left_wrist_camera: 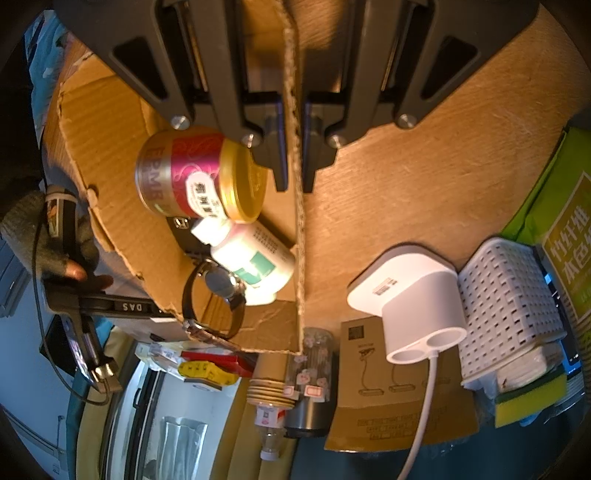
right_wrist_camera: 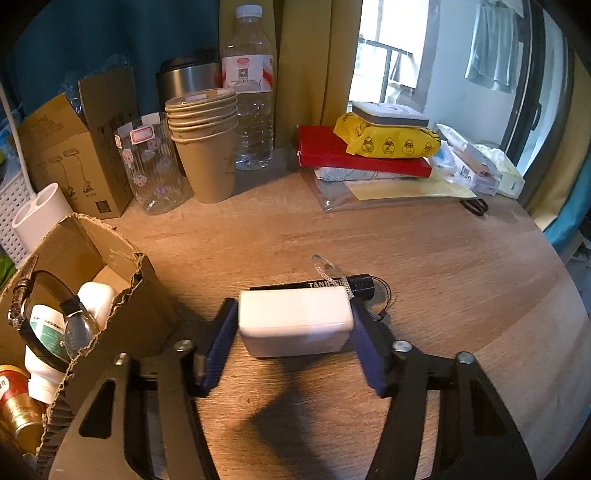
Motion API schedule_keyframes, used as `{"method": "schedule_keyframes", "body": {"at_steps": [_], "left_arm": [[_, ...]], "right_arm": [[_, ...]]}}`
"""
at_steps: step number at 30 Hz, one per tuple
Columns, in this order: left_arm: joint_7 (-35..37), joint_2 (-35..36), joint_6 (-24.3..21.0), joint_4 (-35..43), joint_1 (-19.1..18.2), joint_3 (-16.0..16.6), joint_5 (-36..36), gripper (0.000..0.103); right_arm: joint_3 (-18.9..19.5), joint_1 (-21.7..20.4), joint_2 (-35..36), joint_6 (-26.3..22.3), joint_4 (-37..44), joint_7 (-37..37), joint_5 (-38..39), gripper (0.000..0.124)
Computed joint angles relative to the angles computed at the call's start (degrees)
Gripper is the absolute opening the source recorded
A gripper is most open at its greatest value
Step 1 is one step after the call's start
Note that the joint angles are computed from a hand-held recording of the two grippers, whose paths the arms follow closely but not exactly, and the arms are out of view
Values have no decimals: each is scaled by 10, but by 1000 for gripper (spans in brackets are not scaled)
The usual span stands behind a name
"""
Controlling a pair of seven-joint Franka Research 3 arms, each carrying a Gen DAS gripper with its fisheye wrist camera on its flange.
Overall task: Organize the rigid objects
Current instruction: 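Lift the white charger with the right gripper and carry it over the box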
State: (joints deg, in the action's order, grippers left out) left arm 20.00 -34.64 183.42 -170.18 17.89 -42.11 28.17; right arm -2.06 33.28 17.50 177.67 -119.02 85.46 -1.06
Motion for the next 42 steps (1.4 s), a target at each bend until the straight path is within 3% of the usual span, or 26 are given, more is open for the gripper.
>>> {"method": "schedule_keyframes", "body": {"at_steps": [14,19,28,42], "left_arm": [[0,2,1,2,6,-4,2,7],[-1,3,2,4,13,-9,4,7],[1,6,-1,6,7,-5,3,7],[-9,-3,-5,1,2,-4,4,7]], "right_arm": [[-32,30,-11,12,-12,26,-24,59],[-83,76,-27,6,-23,81,-72,59],[-128,113,-75,6,-56,216,-207,59],[-99,78,-135,-5,-89,378,-388,59]]}}
